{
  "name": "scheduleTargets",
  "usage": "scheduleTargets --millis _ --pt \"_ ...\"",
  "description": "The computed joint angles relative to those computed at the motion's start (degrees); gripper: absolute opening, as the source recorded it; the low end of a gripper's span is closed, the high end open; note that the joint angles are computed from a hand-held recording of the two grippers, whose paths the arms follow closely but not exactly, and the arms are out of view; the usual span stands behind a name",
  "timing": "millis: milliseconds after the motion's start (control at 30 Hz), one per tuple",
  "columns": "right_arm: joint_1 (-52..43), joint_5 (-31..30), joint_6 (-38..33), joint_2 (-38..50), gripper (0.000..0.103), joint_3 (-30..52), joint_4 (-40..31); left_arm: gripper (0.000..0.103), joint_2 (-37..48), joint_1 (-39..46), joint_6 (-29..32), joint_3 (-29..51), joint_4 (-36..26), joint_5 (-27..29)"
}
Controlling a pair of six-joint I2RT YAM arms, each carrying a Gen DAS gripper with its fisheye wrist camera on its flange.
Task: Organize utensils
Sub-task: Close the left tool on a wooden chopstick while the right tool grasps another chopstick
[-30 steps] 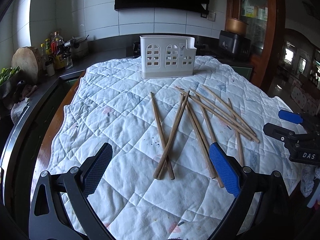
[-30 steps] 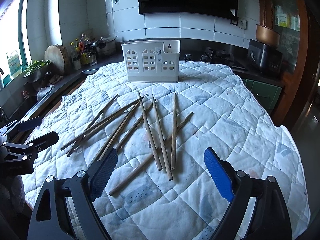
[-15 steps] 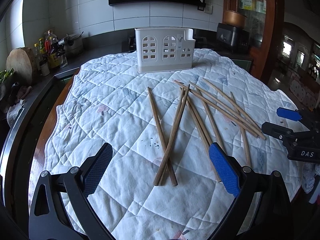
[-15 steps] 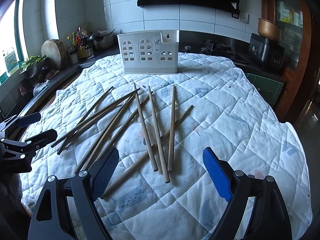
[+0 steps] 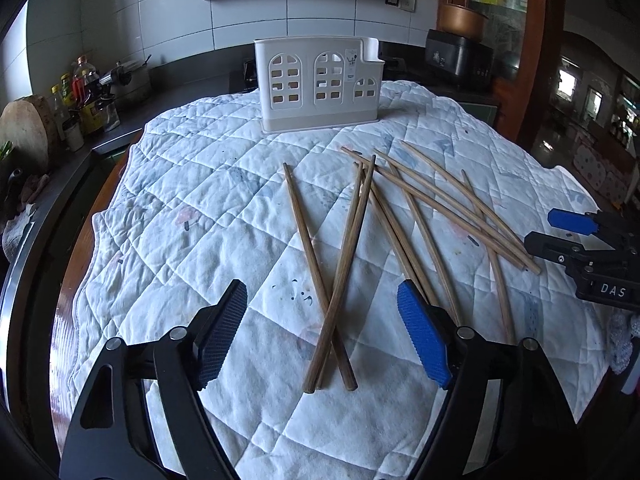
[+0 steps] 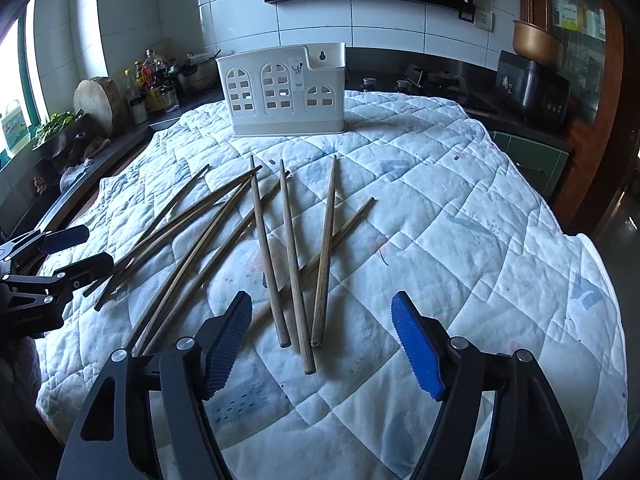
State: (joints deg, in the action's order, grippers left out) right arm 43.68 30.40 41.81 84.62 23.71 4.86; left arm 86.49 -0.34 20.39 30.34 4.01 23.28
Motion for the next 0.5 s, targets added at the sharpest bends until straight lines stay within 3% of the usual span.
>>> scheduleTargets --millis 367,500 --pt "-5.05 -5.85 -2.77 2.72 0.036 -0.56 5.51 0.050 4.63 0.04 1.18 3.70 -2.20 2.02" --pt "-6.41 -7.47 -3.32 4.29 0.032 0.12 7.00 0.042 5.67 -0.53 1.71 4.32 -2.20 2.33"
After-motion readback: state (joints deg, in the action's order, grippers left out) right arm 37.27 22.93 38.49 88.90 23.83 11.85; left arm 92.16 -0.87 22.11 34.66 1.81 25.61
